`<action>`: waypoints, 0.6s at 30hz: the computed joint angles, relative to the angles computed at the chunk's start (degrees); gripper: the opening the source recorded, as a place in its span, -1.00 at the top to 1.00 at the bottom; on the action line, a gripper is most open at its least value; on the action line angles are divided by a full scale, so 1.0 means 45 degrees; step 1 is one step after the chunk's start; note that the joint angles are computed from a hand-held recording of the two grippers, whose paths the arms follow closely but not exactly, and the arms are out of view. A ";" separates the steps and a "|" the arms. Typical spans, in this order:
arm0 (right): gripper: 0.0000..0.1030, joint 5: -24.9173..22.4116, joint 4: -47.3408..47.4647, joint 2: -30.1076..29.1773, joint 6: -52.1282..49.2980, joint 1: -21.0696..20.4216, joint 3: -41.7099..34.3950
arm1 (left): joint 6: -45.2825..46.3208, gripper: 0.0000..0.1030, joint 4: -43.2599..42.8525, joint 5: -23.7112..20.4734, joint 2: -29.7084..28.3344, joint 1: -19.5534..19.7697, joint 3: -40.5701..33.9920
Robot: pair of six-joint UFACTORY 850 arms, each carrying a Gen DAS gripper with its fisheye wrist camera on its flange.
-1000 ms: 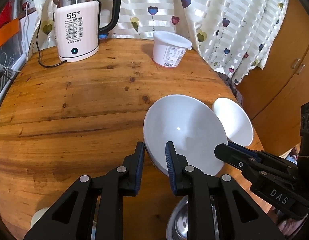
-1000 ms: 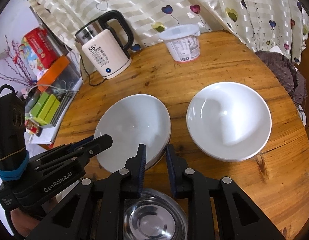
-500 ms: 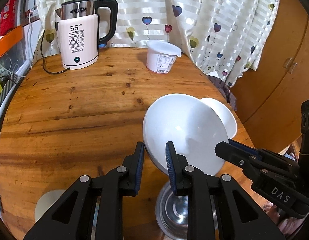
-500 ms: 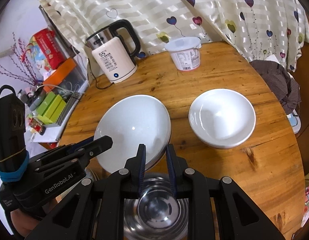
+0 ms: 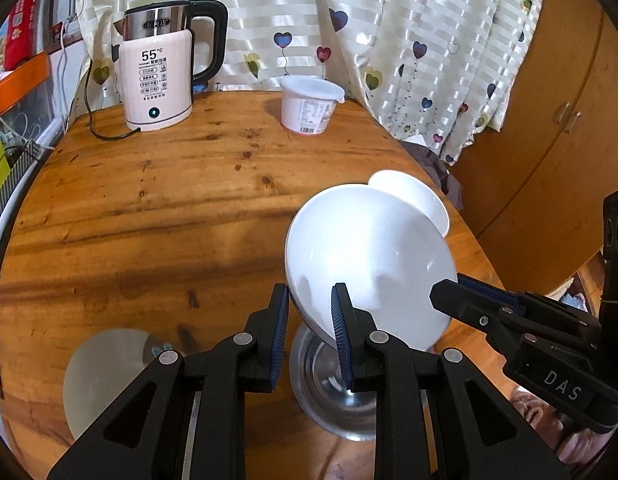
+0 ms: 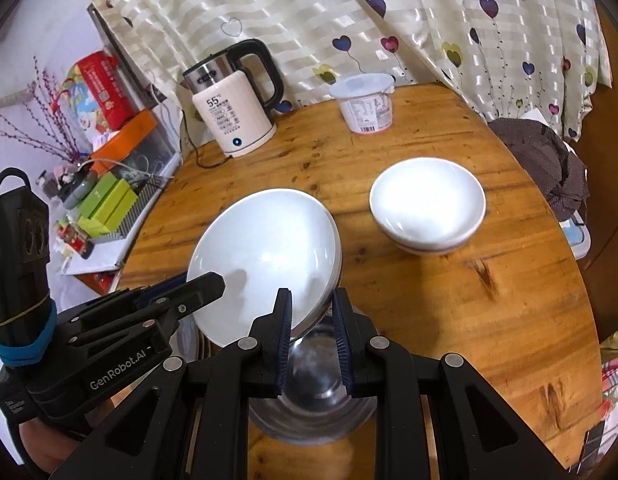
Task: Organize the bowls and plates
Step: 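Lift the white bowl with both grippers and carry it over the steel bowl, then lower the white bowl with both grippers into the steel bowl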
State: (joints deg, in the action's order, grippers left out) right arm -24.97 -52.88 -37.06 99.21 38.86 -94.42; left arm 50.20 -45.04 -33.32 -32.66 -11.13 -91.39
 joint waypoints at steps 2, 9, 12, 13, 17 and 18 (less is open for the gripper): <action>0.60 -0.0019 -0.0006 0.0100 0.0099 0.0088 0.0199 | 0.0062 0.56 -0.0022 0.0014 0.0123 0.0000 0.0230; 0.60 -0.0046 -0.0005 0.0329 0.0358 0.0290 0.0706 | 0.0139 0.56 -0.0047 0.0030 0.0441 -0.0018 0.0890; 0.61 -0.0035 0.0064 0.0392 0.0338 0.0323 0.0846 | 0.0126 0.56 -0.0022 0.0021 0.0509 -0.0036 0.1051; 0.60 -0.0020 0.0094 0.0403 0.0336 0.0330 0.0883 | 0.0104 0.56 0.0010 0.0020 0.0523 -0.0044 0.1095; 0.60 0.0088 0.0330 0.0423 0.0239 0.0323 0.1042 | -0.0045 0.56 0.0198 0.0008 0.0532 -0.0093 0.1194; 0.60 0.0107 0.0370 0.0417 0.0220 0.0322 0.1060 | -0.0114 0.56 0.0265 -0.0029 0.0500 -0.0100 0.1170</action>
